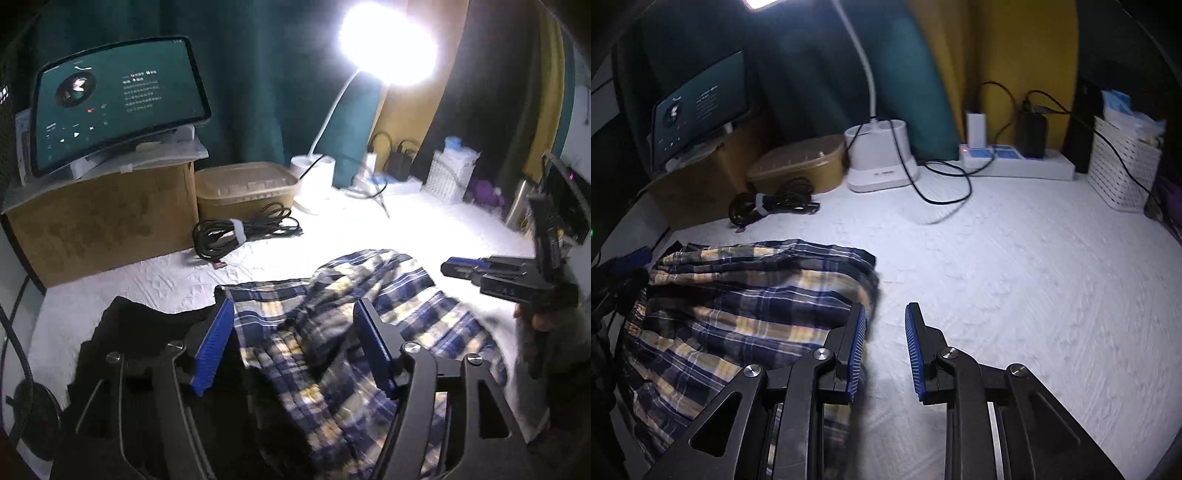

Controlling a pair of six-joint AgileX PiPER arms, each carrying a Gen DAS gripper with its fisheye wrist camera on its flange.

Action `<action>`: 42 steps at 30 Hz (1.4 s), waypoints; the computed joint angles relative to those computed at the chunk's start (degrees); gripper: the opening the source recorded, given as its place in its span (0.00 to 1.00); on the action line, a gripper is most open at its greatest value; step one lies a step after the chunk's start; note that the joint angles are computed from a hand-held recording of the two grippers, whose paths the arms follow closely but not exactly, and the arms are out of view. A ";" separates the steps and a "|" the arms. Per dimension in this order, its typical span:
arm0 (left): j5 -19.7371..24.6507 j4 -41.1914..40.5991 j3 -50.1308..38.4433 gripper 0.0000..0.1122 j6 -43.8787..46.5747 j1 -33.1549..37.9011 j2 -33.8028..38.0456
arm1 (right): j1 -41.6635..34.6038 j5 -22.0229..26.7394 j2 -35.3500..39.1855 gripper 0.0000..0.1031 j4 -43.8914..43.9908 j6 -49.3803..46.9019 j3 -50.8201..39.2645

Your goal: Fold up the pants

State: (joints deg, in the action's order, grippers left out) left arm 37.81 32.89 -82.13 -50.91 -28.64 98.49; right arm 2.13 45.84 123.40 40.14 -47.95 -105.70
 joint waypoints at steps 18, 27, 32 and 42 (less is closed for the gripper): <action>-0.31 -1.32 -1.02 0.72 4.74 5.44 6.69 | 3.02 1.10 8.40 0.65 -9.30 8.57 -10.61; -1.18 3.41 3.56 0.72 -3.39 2.71 0.49 | 1.70 -1.45 2.44 0.66 -6.98 6.29 -2.64; -1.13 4.70 6.66 0.72 -7.09 0.41 -2.67 | 1.17 -3.15 -1.77 0.66 -4.55 2.88 3.50; 0.64 7.78 11.24 0.72 -14.07 -5.63 -5.47 | 1.63 -5.51 -8.65 0.66 -0.29 -4.61 15.53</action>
State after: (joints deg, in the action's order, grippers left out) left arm 38.45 40.67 -70.89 -64.98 -34.28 93.01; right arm 3.75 40.33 114.75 39.84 -52.56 -90.18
